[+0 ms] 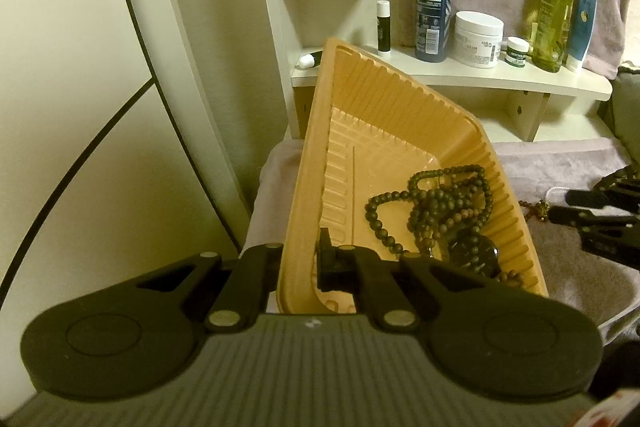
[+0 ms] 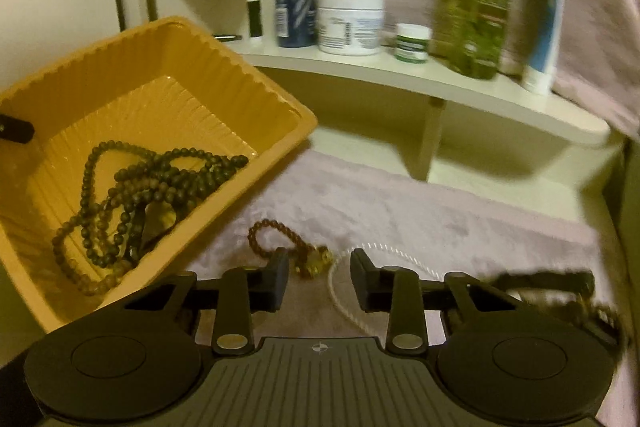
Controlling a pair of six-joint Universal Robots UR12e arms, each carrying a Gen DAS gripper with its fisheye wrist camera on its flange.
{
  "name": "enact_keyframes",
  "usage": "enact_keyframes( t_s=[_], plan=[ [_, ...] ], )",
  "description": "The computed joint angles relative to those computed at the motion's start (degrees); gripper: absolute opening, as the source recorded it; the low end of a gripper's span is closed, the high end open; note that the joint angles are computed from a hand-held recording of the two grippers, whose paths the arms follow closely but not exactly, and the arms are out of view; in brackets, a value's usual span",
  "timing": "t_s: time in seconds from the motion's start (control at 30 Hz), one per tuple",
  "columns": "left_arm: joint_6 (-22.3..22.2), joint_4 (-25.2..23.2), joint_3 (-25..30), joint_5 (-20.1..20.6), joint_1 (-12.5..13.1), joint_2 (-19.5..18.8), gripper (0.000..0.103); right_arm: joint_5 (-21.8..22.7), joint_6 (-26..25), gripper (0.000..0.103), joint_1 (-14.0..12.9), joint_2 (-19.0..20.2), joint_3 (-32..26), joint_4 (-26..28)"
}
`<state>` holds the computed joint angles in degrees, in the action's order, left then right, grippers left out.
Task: Organize jewelry
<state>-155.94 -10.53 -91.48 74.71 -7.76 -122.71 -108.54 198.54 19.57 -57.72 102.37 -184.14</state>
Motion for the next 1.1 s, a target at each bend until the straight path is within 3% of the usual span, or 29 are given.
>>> enact_keyframes(
  t_s=[0.2,0.3,0.4,0.53,0.83,1.1],
  plan=[
    [-0.1,-0.2,0.1,0.1,0.0,0.0,0.004,1.9,-5.7,0.032,-0.8,1.0,-2.4,5.2],
    [-0.1,-0.2,0.1,0.1,0.0,0.0,0.004,2.2,-5.9,0.031,-0.9,1.1,-2.2,4.7],
    [-0.1,-0.3,0.1,0.1,0.0,0.0,0.004,1.6,-6.8,0.017,-0.6,1.0,-2.0,4.0],
    [-0.2,-0.3,0.1,0.1,0.0,0.0,0.004,0.5,-7.2,0.006,-0.2,0.8,-1.7,3.1],
    [-0.1,-0.2,0.1,0.0,0.0,0.0,0.004,-2.9,-6.3,0.006,0.5,-1.2,0.1,-0.5],
    [-0.1,-0.3,0.1,0.0,0.0,0.0,0.004,-5.1,-10.1,0.006,1.6,-2.8,-0.4,-3.9]
  ],
)
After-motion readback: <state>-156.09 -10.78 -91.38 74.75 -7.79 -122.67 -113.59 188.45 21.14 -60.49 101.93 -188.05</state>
